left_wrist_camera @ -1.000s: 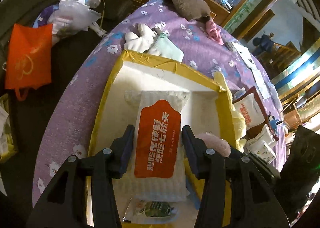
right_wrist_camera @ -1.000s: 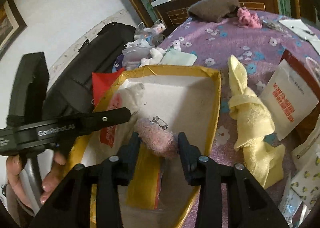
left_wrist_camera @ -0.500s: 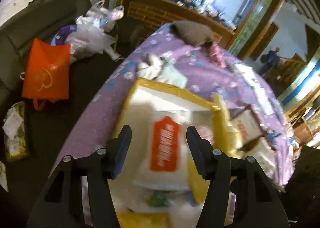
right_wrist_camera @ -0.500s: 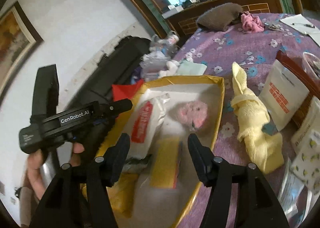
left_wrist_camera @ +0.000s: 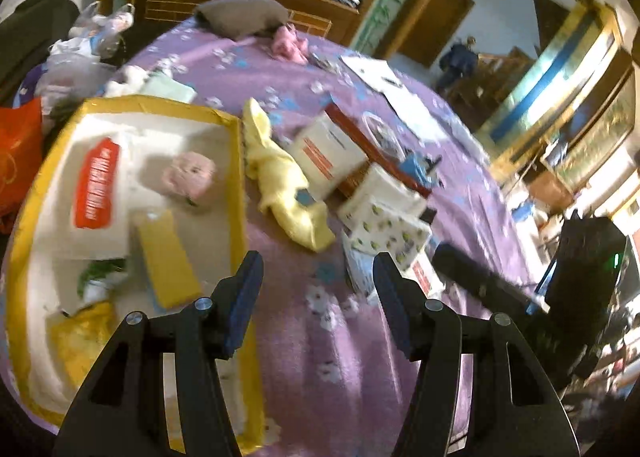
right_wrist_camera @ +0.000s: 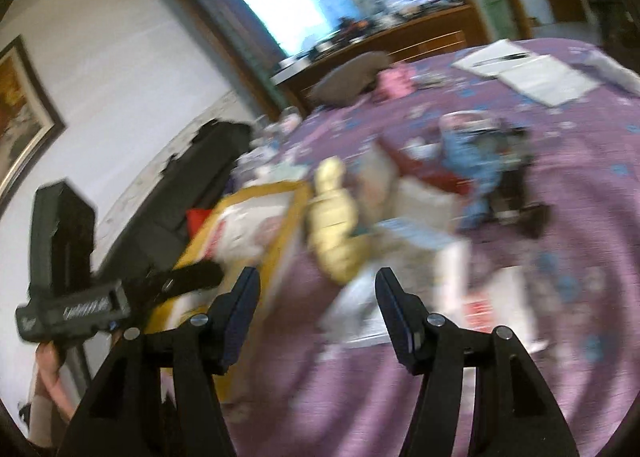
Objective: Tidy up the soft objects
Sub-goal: 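Move the left gripper to the white paper sachet while the right approaches the tissue pack, then grasp the white paper sachet with the left gripper while the right grasps the tissue pack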
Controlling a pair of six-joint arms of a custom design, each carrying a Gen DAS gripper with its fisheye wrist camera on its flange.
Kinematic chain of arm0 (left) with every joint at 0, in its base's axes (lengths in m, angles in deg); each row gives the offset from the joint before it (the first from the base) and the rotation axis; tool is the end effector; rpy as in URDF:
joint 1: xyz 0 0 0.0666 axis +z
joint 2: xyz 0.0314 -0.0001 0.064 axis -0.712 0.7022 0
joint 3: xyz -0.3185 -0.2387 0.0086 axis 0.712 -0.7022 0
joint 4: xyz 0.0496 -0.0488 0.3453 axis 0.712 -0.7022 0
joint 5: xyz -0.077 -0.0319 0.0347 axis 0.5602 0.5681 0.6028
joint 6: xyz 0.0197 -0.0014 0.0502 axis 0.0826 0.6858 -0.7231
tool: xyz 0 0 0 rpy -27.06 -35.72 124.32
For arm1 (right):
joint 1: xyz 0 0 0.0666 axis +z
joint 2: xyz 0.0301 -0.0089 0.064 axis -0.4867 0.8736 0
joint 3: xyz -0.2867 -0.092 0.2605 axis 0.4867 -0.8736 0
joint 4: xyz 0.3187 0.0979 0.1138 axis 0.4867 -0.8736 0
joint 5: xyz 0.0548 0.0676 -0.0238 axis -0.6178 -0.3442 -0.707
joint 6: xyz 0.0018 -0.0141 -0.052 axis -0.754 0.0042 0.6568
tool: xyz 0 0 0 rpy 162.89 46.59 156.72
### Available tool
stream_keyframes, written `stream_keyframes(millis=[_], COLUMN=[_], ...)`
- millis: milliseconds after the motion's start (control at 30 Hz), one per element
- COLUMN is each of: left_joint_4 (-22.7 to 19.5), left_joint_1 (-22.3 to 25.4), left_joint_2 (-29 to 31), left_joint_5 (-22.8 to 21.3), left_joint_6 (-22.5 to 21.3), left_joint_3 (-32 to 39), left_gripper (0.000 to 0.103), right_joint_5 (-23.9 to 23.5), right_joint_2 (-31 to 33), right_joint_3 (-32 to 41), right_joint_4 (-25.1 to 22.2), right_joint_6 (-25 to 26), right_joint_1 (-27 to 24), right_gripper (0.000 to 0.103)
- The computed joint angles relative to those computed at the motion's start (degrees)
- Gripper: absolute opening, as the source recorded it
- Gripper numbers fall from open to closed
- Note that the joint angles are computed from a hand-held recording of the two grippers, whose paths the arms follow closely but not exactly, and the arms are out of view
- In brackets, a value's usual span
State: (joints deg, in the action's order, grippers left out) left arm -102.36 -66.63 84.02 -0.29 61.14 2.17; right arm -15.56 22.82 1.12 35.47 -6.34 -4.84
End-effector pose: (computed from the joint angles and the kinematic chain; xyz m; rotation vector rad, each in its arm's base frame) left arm 0.3570 -0.1551 0.4824 0.6459 2.4944 -0.6912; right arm 0.2654 0.1150 0.4135 0.4030 2.1287 0.5707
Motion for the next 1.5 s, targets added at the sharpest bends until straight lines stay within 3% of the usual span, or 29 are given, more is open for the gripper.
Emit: stream_keyframes(millis=[133, 300, 467, 500, 600, 833, 900, 967, 1167, 1333, 1500], left_joint_4=[-0.17, -1.36, -2.18, -2.27, -2.66, -3.01, -2.71, -3.41, -0.75, -0.55, -0.24], left_joint_1=[-2.26, -4.61, -7.52, -8.16, -10.65, -13.48, -14.01, -14.50, -13.21, -8.07, -3.15], left_joint_2=[-0.22, -0.10, 0.90, 1.32, 3.22, 8.65, 9.60, 10.65, 7.77, 3.37, -0.84], left_joint_5=[-2.61, -4.74, -6.95, -7.68, -10.88, -12.92, -12.33, -13.47, -12.09, -3.51, 1.76], left_joint_6=[0.00, -0.55, -0.84, -1.19, -1.85, -1.41, -1.74, -1.25, 0.47, 1.67, 2.17], left_joint_3=[-0.90, -1.56, -1.51, -1.24, -0.45, 1.89, 1.92, 2.10, -0.22, -2.02, -2.73], left_gripper=[0.057, 0.057, 0.057, 0.057, 0.057, 0.057, 0.051, 0.031, 0.028, 0.027, 0.027], right_joint_5=[-0.82, -6.33, -7.34, -7.39, -10.17, -11.01, -11.20, -11.39, -11.46, -10.27, -9.49], right_joint_2=[-0.41, 3.78, 5.73, 5.50, 3.92, 0.29, 0.02, 0.11, -0.49, -1.58, -1.55], right_joint_3=[-0.89, -0.85, -0.83, -1.36, -3.50, -7.06, -7.38, -7.36, -7.86, -8.40, -8.20], right_joint_4=[-1.49, 0.07, 0.48, 1.31, 4.65, 9.93, 10.71, 10.75, 12.17, 13.50, 13.98], right_joint_6=[-0.53, -0.33, 0.89, 1.23, 1.06, -0.59, -1.03, -1.16, -1.16, 0.00, 0.78], right_joint_1=[-4.27, -8.69, -8.62, -8.62, -9.79, -11.14, -11.68, -11.72, -11.83, -11.04, -9.98], right_gripper=[0.060, 0.059, 0.040, 0.033, 0.024, 0.021, 0.021, 0.021, 0.021, 0.021, 0.021])
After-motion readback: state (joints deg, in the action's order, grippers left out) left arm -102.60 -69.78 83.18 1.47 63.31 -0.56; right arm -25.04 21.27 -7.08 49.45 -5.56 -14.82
